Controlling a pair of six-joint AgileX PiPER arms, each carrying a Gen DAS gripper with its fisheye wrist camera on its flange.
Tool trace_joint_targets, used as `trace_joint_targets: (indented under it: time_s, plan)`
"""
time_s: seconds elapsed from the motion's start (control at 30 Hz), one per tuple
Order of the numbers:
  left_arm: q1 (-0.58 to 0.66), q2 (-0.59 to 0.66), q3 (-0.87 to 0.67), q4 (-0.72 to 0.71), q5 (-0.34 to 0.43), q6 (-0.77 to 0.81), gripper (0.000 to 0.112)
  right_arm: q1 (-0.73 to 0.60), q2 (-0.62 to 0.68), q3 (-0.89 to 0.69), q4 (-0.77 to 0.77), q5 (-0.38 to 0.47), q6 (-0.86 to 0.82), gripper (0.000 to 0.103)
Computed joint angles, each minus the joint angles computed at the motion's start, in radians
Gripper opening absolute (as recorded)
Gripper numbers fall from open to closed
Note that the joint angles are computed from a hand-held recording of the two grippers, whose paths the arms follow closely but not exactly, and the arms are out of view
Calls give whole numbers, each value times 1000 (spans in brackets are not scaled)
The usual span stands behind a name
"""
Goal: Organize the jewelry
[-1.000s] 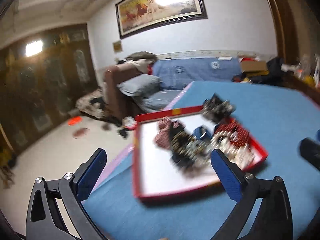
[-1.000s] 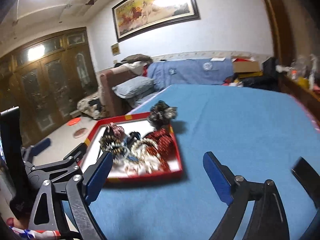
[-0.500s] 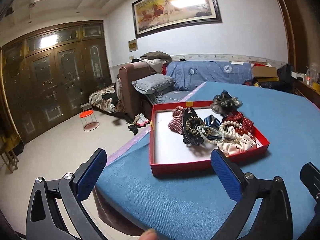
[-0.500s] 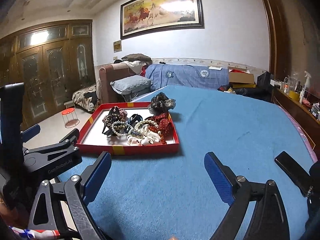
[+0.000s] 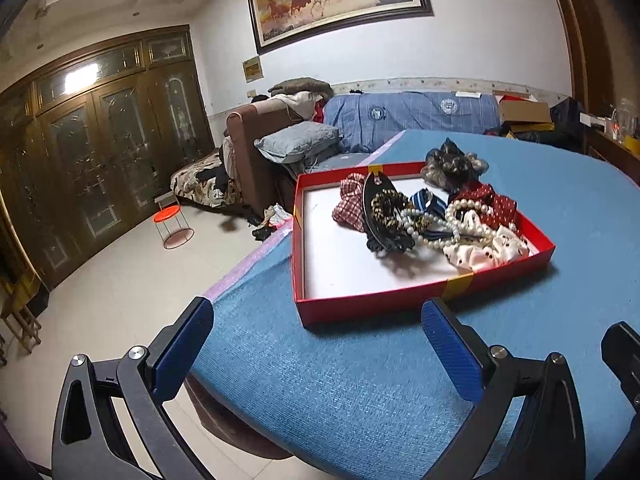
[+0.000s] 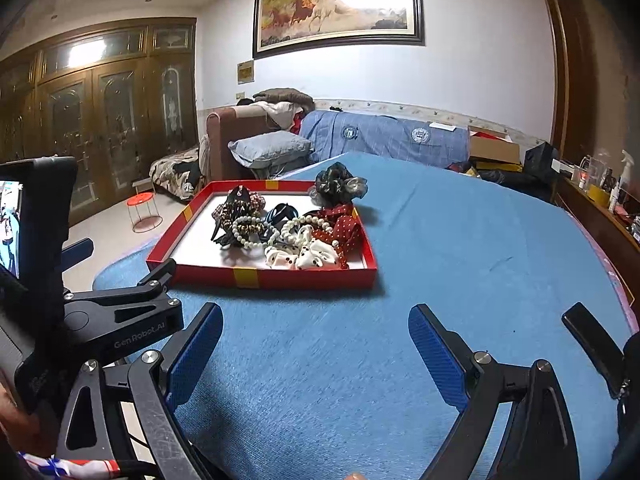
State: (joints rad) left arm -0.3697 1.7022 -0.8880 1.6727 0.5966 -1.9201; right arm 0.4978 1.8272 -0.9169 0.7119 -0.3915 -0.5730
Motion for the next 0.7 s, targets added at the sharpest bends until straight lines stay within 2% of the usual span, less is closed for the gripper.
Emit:
trace_joint_targets:
  time_s: [0.2,0.57,0.7]
  plan:
    - [5,8,-1,4,3,1,103,-1,15,-19,29,17,-32,97]
    - [34,15,-2,21,-41,-6,103,12,26,-33,83,17,-87,97]
    - [31,16,4,40,-30,-27,103,13,27,-34,92,16,-95,97]
